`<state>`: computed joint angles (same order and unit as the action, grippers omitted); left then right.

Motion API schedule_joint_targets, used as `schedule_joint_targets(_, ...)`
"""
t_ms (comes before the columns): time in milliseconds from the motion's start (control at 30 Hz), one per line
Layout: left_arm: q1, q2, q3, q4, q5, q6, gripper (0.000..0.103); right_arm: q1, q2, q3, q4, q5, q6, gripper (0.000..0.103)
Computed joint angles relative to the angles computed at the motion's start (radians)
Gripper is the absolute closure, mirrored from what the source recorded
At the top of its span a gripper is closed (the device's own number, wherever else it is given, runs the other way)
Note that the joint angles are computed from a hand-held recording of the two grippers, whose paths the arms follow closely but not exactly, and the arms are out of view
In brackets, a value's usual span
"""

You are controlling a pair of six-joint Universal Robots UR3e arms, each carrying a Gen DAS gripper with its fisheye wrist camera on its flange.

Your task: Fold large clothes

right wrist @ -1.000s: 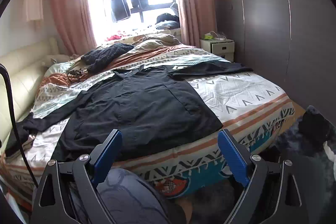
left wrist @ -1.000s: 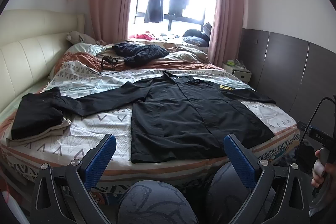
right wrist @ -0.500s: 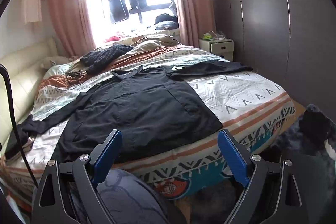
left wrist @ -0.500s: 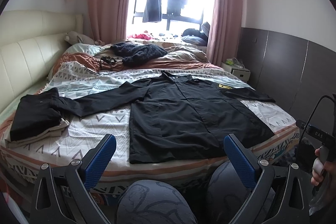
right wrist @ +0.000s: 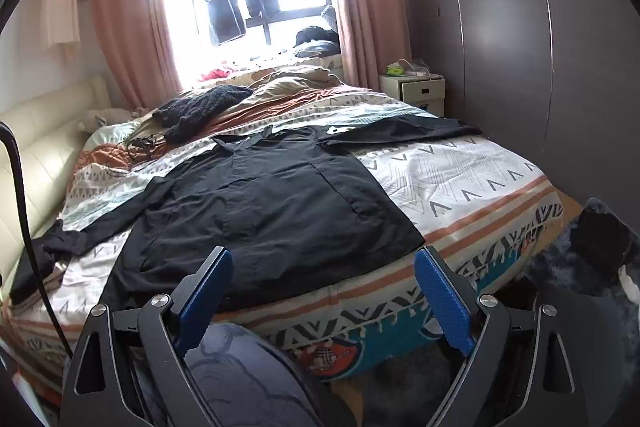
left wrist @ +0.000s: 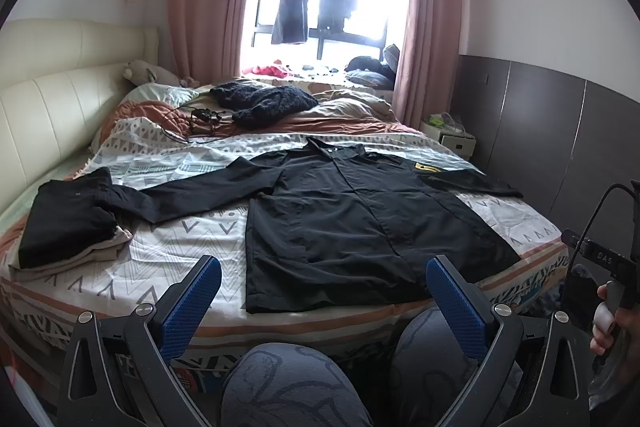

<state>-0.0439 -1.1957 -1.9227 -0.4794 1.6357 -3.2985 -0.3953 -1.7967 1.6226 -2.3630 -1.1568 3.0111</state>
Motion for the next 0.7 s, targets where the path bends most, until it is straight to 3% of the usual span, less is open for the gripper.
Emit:
schedule_joint_targets(400,-0.022,-0.001,0.005,0.005,0.022,-0.019,0.000,-0.007,-0.004,-0.008,0.014,0.006,-0.006,0.011)
schedule_joint_targets(700,0.014,0.033,-0.019,0.010,-0.026,-0.014,0.000,-0.004,0.003,-0.020,0.019,-0.001,-0.009,0.011)
